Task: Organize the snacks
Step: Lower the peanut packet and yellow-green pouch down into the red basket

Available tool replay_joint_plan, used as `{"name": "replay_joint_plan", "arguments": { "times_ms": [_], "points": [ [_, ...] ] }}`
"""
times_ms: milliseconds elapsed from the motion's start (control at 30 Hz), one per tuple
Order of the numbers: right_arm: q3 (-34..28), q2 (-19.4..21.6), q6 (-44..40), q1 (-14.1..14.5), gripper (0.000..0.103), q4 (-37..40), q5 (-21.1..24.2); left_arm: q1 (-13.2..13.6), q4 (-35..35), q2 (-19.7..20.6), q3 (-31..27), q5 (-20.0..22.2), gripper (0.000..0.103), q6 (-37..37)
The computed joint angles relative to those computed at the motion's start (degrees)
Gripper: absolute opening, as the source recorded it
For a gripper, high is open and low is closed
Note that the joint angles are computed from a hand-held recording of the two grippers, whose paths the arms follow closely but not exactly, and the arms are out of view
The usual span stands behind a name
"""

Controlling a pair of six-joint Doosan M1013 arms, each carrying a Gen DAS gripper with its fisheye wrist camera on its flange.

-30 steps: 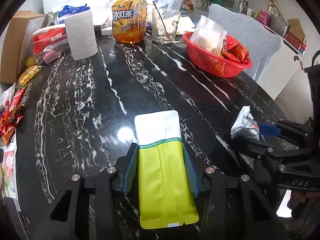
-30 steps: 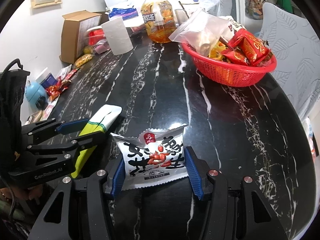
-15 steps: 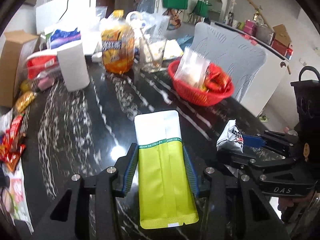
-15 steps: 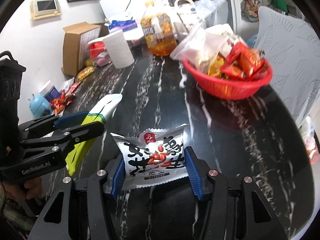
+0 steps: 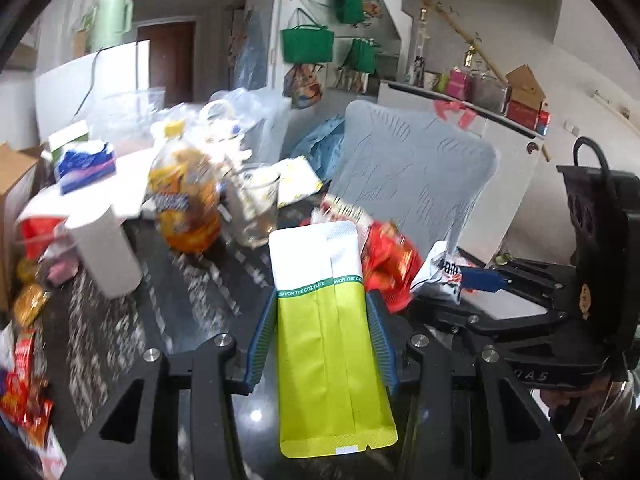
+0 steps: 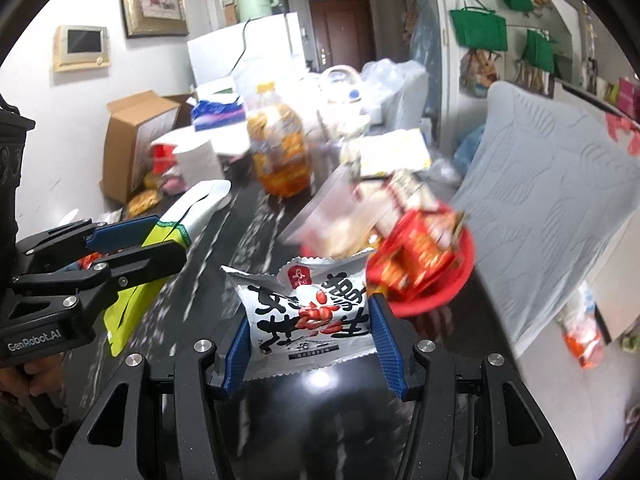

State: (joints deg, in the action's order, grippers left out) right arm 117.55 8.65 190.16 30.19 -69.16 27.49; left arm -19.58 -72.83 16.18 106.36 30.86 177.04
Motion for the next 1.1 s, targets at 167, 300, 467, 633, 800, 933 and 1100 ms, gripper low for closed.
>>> {"name": "replay_joint_plan", "arguments": {
  "times_ms": [167,300,467,633,800,933,1100],
  "points": [
    [-0.07,-0.76,-2.48,-2.56,0.054,0.96,0.78,-2.04,1.5,2.34,-4.19,2.07,0.044,-1.31],
    [0.47,-1.34,-4.04,-5.03,0.054,2.69,0.18,-3.83,6.31,4.82,-8.07,3.63,0.044,-5.98],
    [0.72,-0.88,-5.5,-8.03,0.054,4.01,-1.65,-5.95,10.76,8.12,-12.38,3.97,0.044,-10.2],
    [0.86,-0.28,-6.06,-10.31,0.054,5.0,-3.43,-7.26,15.83,10.84,-15.68,4.82,0.044,-14.59],
    [1.02,0.15,-5.88,-11.22,0.054,4.87,-4.19,-7.64,20.32,12.99,-17.39,5.12,0.044,-20.22],
    [1.05,0.42,-6.18,-11.46,0.054,5.37,-5.36,-7.77,21.47,13.38,-17.24,4.11,0.044,-20.53],
    [0.38,0.94,-7.79,-11.24,0.054,6.1,-5.04,-7.48,19.86,13.35,-17.2,4.4,0.044,-18.93]
  ]
}}
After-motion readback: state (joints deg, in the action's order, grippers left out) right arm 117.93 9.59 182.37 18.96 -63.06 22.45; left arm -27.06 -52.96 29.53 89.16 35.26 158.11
